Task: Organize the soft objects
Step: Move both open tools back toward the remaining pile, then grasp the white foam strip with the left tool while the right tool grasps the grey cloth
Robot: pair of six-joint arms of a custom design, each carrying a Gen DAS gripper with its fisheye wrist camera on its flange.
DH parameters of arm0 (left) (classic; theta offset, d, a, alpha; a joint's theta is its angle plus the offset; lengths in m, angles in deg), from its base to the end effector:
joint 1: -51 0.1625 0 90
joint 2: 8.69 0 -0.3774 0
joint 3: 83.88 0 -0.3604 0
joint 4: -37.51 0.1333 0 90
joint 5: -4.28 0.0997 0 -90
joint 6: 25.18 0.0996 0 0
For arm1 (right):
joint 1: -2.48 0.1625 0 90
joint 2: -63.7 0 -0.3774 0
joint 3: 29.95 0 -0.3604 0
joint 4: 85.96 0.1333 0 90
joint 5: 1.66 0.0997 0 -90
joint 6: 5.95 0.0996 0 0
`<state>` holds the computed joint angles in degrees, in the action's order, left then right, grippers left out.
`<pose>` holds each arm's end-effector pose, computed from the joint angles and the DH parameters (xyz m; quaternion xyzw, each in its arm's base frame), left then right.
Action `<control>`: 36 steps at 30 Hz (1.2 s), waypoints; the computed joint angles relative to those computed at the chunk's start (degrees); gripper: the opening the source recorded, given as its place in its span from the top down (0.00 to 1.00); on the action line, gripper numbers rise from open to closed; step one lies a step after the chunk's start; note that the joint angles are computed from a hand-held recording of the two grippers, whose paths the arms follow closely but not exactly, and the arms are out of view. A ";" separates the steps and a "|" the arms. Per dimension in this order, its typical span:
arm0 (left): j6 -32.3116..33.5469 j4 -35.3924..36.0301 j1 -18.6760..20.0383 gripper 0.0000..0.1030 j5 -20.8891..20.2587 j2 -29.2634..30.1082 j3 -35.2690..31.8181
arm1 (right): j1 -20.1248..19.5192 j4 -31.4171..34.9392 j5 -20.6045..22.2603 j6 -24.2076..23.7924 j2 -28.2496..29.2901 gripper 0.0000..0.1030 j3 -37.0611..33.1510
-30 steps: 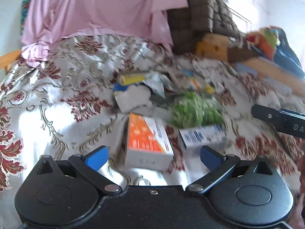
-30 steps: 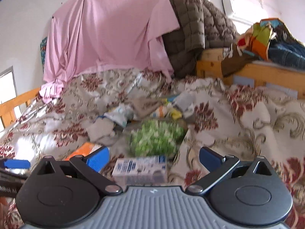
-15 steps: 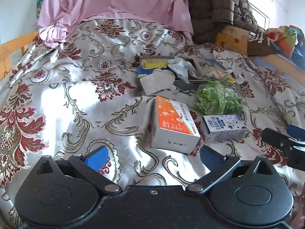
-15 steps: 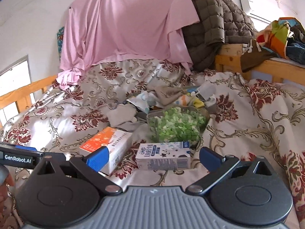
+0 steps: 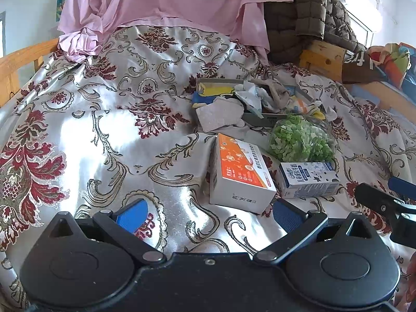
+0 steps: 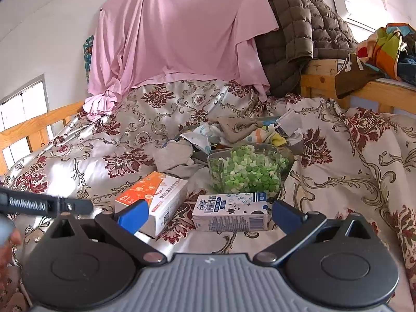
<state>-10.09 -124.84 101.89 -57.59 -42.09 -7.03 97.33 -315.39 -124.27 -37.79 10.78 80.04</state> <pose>-0.3058 -0.6619 0.0937 0.3739 0.8638 -0.2857 0.1798 0.1233 -0.5113 0.2488 0.0519 -0.7438 0.5652 0.3529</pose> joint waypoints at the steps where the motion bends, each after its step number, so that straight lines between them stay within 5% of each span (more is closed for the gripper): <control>1: 0.21 0.03 -0.03 0.01 0.10 0.06 -0.35 | 0.00 0.28 0.01 0.19 -0.08 0.00 -0.05; 7: 4.94 1.76 -0.52 0.01 -0.22 0.30 -5.56 | 0.39 2.26 0.79 1.10 -0.82 0.00 -0.98; 17: 10.49 23.73 -2.53 0.01 1.39 -1.60 -18.58 | 1.43 6.74 3.59 0.70 -0.26 0.00 -5.61; 27: 9.32 21.13 -1.36 0.01 1.17 3.08 -21.07 | -0.50 13.70 5.62 -1.93 2.19 0.00 -12.01; 36: 9.84 21.89 1.30 0.01 1.47 17.17 -39.43 | -3.84 22.78 8.51 -3.11 7.31 0.00 -23.14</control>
<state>-0.25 -102.95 103.19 -56.13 -24.91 -46.46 93.49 -292.61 -115.76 -40.90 18.09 56.90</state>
